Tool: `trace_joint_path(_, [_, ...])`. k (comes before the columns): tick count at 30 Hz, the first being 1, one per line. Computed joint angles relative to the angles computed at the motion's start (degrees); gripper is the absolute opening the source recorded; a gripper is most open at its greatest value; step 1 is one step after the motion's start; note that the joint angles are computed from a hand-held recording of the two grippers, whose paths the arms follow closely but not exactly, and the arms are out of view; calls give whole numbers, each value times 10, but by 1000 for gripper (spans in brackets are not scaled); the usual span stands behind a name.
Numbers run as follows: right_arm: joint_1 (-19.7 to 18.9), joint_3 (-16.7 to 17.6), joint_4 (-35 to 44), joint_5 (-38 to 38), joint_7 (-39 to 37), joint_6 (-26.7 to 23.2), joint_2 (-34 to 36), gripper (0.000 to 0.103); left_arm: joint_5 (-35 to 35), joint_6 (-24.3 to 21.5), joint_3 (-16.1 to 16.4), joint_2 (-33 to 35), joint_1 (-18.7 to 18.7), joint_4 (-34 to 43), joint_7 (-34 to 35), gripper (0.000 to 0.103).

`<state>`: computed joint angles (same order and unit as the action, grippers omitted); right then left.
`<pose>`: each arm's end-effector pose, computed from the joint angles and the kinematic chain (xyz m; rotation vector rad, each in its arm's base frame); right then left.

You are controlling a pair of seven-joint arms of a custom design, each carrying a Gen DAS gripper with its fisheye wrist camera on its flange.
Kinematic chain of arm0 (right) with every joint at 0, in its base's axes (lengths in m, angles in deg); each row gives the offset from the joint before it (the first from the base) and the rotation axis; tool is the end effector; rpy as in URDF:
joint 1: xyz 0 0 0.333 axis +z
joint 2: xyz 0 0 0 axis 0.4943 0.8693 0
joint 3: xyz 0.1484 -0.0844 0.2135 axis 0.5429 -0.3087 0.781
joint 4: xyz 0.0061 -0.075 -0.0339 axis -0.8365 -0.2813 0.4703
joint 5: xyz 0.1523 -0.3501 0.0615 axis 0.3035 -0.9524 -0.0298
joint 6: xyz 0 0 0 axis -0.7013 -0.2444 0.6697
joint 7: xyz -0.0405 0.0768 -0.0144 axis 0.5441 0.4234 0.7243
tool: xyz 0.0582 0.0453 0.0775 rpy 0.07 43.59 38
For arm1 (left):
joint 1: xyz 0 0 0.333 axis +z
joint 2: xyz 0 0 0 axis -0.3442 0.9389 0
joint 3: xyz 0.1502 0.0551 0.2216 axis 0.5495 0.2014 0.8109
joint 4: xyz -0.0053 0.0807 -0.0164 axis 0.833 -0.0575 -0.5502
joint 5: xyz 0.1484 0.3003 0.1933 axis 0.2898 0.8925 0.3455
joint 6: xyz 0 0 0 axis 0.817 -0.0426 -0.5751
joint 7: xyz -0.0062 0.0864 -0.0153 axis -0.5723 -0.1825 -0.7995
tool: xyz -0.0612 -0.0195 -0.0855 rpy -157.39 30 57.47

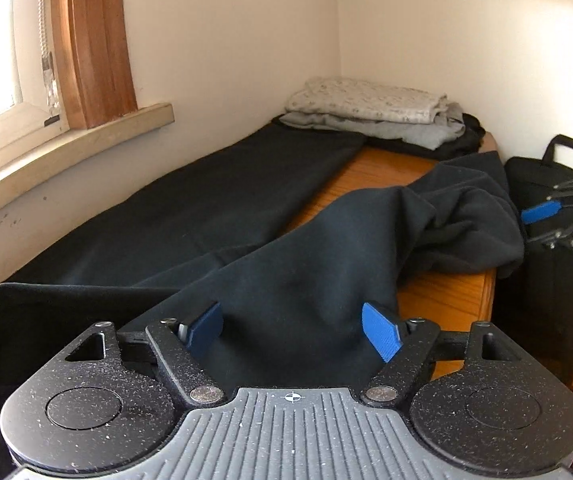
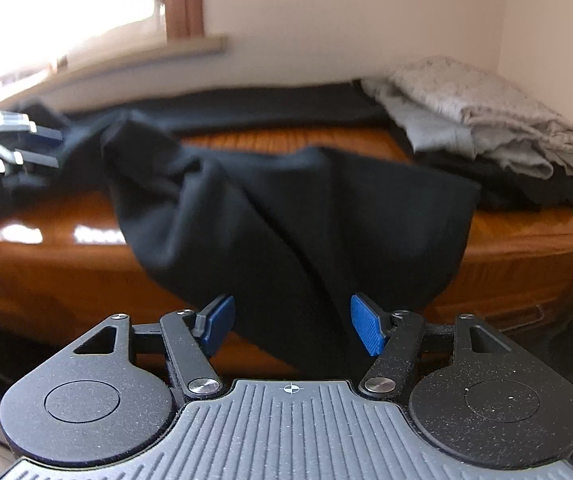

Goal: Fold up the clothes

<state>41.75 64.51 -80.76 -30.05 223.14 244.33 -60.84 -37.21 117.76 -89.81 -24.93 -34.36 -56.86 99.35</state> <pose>0.3896 0.2608 0.4455 -1.8455 1.4796 -0.7043 0.5540 -0.3101 0.4659 -0.8816 2.3273 -1.1401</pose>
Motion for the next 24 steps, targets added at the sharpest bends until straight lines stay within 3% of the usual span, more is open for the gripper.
trace_joint_path(4, [-17, 5, 1, -18, 20, 10, 16, 41, -38, -18, -12, -10, 13, -4, 35, 80])
trace_joint_path(7, [-23, 3, -3, -22, 36, 20, 21, 18, -71, -38, -11, -19, 12, -6, 71, 81])
trace_joint_path(10, [-55, 25, -7, -57, 90, 31, 7, 11, -26, -30, 6, -6, -8, 5, 48, 80])
trace_joint_path(11, [-79, 46, -7, -84, 125, 29, -5, 11, -12, -31, 9, 1, -12, 12, 40, 77])
trace_joint_path(13, [-120, 84, -6, -142, 203, 20, -36, 10, 3, -40, 12, 13, -13, 29, 24, 59])
trace_joint_path(15, [-140, 102, -2, -188, 262, 11, -64, 10, -5, -58, 4, 22, -2, 46, 33, 15])
trace_joint_path(18, [-129, 97, 23, -216, 275, -29, -72, 10, -46, -76, -9, 24, 17, 63, 66, 7])
trace_joint_path(24, [-135, 102, 152, -306, 264, -112, 4, 10, -189, -69, -15, -12, 43, 76, 160, 6])
